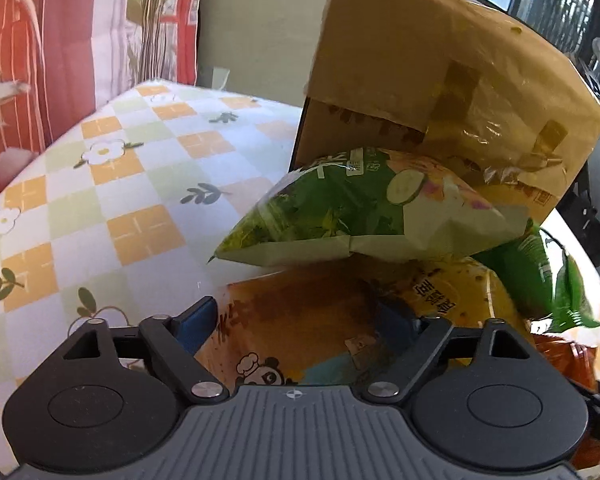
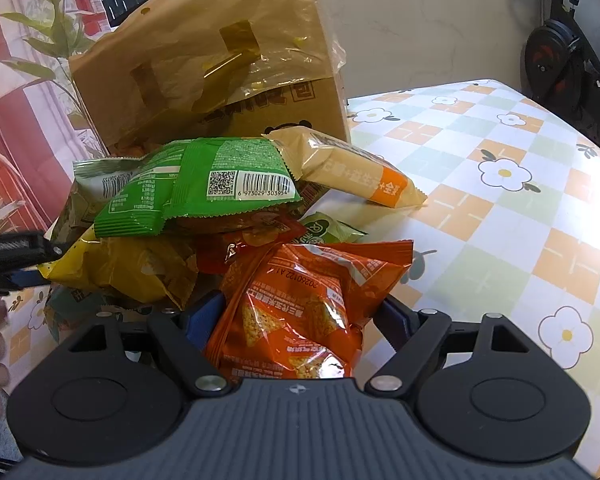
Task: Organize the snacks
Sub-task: 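Lower both tools toward the snack pile in front of the box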
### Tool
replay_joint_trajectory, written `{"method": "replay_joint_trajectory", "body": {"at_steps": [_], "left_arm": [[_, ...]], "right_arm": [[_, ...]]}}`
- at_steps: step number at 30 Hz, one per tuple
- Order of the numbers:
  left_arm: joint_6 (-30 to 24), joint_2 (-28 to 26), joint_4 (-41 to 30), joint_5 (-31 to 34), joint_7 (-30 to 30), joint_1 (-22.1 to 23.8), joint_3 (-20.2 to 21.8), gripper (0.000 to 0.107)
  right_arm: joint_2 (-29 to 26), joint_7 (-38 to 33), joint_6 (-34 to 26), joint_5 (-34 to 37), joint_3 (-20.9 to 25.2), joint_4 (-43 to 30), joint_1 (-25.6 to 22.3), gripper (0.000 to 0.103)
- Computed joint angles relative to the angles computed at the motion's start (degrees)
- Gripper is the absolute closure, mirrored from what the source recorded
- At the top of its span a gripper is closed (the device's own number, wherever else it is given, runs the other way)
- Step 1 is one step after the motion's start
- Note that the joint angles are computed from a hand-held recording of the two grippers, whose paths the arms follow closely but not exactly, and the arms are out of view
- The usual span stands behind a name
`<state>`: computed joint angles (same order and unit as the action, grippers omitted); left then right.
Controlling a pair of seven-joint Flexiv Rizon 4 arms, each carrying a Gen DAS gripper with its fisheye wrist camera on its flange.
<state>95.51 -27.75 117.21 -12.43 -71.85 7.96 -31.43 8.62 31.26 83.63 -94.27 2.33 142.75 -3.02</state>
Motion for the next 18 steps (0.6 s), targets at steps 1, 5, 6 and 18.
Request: {"method": "replay_joint_trajectory", "body": {"at_steps": [1,5,6,18], "left_arm": [[0.49,-0.22,-0.06,0.18,-0.03,-0.48,0.46,0.015],[0.05,-0.90,-0.78,0.16,-0.53,-0.97,1.44,0.006],[0.20,-1.24,-0.76,0.03,-0.52,-0.21,0.73,0.005],[-0.99,-4.78,-1.26,-1.48,-1.27,5.47,-6.40,0.004]], "right_arm": [[-0.05,0.45,0.19,-0.65,-0.15,-0.08,-0.09,0.021],[-0.33,1.79,0.71,-2.29,-0.66,-0.35,-0.18,0.021],[-0.31,2.01,0.71,-2.47,-0.69,-0.34,-0.16,0.021],[-0.42,1.46,0.50,-1.72,-0.53,-0.33,0.00,0.021]]}}
